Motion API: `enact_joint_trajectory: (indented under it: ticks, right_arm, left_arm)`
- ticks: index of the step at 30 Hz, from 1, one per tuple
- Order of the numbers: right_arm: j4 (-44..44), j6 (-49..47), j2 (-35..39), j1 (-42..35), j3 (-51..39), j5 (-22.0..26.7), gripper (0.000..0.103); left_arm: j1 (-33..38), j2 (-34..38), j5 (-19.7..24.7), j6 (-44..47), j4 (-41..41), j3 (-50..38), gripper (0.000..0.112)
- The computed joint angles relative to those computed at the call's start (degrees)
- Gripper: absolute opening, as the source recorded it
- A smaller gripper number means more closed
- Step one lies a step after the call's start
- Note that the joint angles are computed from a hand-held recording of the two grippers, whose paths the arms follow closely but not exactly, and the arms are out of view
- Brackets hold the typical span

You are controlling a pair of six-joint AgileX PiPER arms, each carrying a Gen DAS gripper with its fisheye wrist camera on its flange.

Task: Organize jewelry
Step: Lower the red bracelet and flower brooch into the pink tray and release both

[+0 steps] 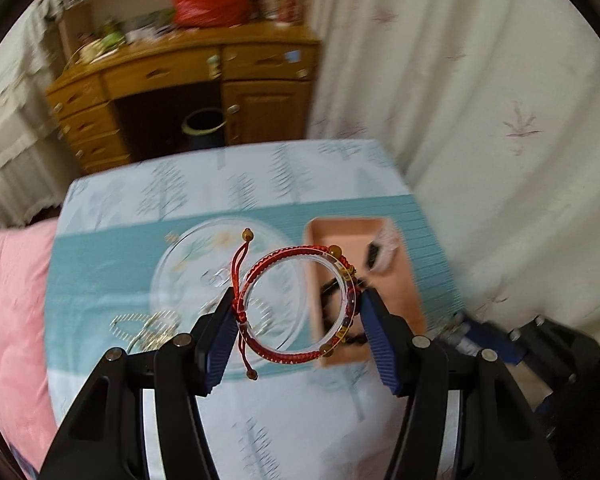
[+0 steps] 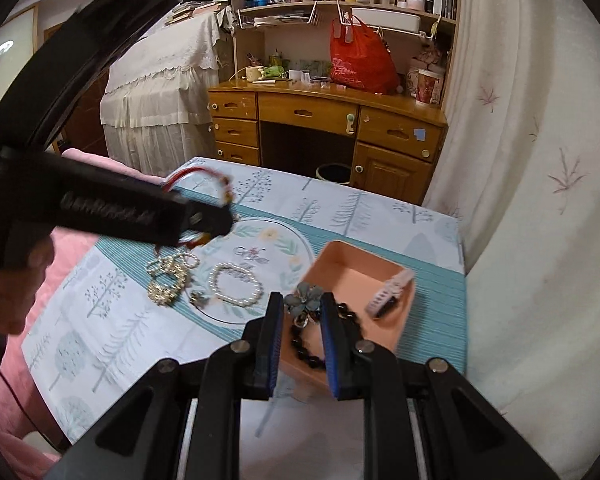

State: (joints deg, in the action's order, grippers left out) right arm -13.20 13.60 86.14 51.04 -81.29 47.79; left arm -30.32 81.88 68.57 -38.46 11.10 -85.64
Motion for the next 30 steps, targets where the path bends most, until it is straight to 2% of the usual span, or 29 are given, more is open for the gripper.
enact_joint_trajectory:
  ticks: [10,11,12,13,14,15,16,18,21,24,30]
  right_arm:
    - [1.87,-4.87,-0.95,-5.01,2.81,-1.36,0.018]
    - [1.98,-5.05,-0.93,-5.34,3.09,-1.98,0.018]
    - [2.80,-5.65,-0.88,-5.81,3.31,-2.56,0.019]
    - [3.69,-6.25,-0.39,-6.17,2.94,-2.26,0.025]
    - [4.08,-6.42,0.43,-6.35,2.16,-1.30,0.032]
    - [4.24,-6.35,0.97,-6.40,1.75,-0.74,0.046]
    - [4.45,-6.44,0.90,-6.46,1.98,-1.05,0.051]
    - [4.38,-6.10,0.50,-6.35,2.84,-2.09,0.052]
    - [5.68,-6.02,1.06,-6.53,2.55,-1.45,0.057]
    - [6.49,-4.97,1.93,-6.63,1.96,-0.63,0.058]
    - [11.16,-2.22,4.60,-7.03,-0.36,1.46,0.062]
  left_arm:
    - [-0.37,12.57,-1.92,4.41,-5.16,-14.05,0.059]
    - [-0.50,13.31,-1.45,4.26,-5.33,-15.06,0.066]
    - [-0.46,14.22,-0.75,4.26,-5.51,-16.19,0.089]
    - [-0.52,15.03,0.05,3.88,-5.07,-17.12,0.098]
    - [-0.77,15.13,0.37,2.94,-3.88,-17.12,0.102]
    - [-0.61,14.77,0.42,2.88,-3.65,-16.79,0.102]
    - [-0.25,14.44,0.29,3.12,-3.94,-16.37,0.102]
    - [0.82,13.27,-0.02,3.10,-4.46,-14.87,0.102]
    - [2.90,11.38,-0.13,3.12,-4.91,-11.86,0.102]
    - [4.46,9.04,0.37,2.77,-4.21,-8.24,0.102]
    - [9.80,1.91,0.13,4.14,-5.61,2.97,0.102]
